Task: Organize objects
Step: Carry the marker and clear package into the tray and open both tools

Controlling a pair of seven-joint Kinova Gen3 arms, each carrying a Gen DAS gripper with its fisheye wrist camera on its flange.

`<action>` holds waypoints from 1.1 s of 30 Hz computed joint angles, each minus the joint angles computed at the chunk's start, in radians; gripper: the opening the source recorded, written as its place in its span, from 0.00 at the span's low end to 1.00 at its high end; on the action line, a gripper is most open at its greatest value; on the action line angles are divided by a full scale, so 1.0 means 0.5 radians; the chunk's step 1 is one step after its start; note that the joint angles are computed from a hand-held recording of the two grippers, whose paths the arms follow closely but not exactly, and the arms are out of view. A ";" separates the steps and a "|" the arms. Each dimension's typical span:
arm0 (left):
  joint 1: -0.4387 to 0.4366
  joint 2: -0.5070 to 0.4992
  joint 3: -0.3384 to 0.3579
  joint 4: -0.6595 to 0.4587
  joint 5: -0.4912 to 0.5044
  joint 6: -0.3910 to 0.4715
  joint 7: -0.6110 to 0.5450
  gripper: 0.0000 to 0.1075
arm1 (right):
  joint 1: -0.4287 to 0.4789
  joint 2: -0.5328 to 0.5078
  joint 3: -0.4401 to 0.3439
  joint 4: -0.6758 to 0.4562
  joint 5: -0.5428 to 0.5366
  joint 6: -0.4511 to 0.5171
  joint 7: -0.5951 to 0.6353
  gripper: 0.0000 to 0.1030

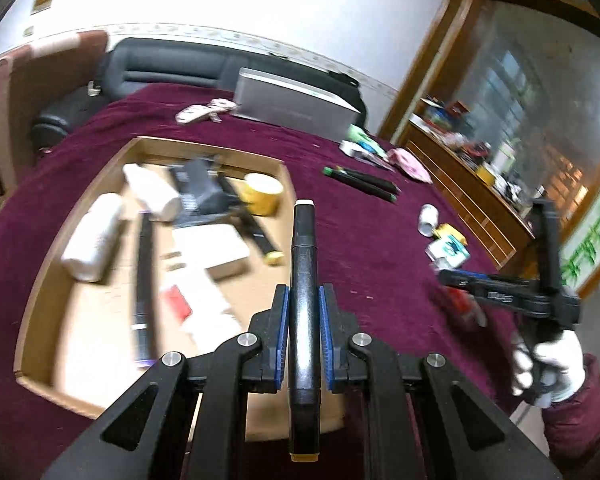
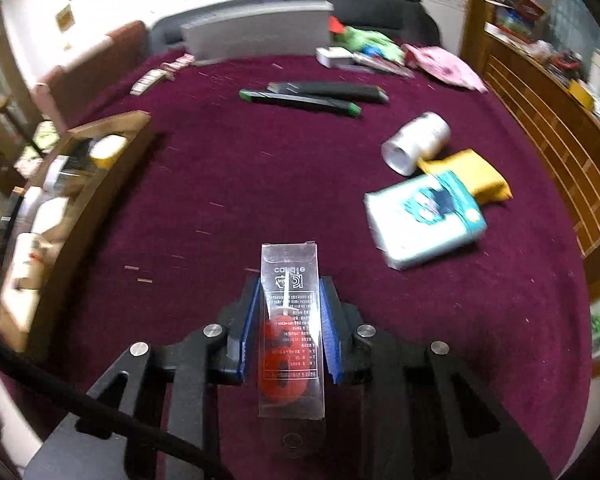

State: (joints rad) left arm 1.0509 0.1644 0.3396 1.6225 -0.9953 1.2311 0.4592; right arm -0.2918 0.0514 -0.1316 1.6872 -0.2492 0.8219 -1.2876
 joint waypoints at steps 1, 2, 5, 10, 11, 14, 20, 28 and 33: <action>0.016 -0.021 0.000 0.027 -0.001 0.044 0.047 0.11 | 0.009 -0.009 -0.003 -0.018 -0.075 0.030 0.064 0.25; 0.023 -0.039 0.006 0.054 0.003 0.077 0.087 0.11 | 0.009 -0.021 -0.013 -0.048 -0.144 0.070 0.112 0.25; 0.015 -0.090 0.034 0.130 0.033 0.162 0.200 0.11 | -0.014 -0.006 -0.034 -0.128 -0.303 0.171 0.208 0.25; -0.066 -0.154 0.091 0.225 0.115 0.219 0.267 0.11 | -0.105 0.128 -0.116 -0.327 -0.501 0.398 0.234 0.25; -0.087 -0.171 0.095 0.249 0.136 0.218 0.274 0.11 | -0.131 0.168 -0.134 -0.370 -0.520 0.435 0.219 0.25; -0.152 -0.216 0.116 0.308 0.183 0.190 0.284 0.11 | -0.230 0.263 -0.194 -0.463 -0.526 0.496 0.162 0.25; -0.287 -0.234 0.119 0.333 0.288 0.138 0.156 0.11 | -0.456 0.395 -0.253 -0.569 -0.356 0.477 -0.022 0.25; -0.370 -0.281 0.140 0.414 0.289 0.032 0.148 0.11 | -0.610 0.476 -0.246 -0.599 -0.136 0.420 -0.245 0.25; -0.395 -0.298 0.165 0.447 0.274 -0.021 0.179 0.11 | -0.654 0.479 -0.229 -0.619 -0.004 0.421 -0.366 0.25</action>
State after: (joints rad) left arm 0.8537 0.0152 0.4221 1.8460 -0.8583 1.2205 0.5490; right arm -0.6188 0.2908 -0.2459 1.3779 -0.2511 1.0323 -1.4709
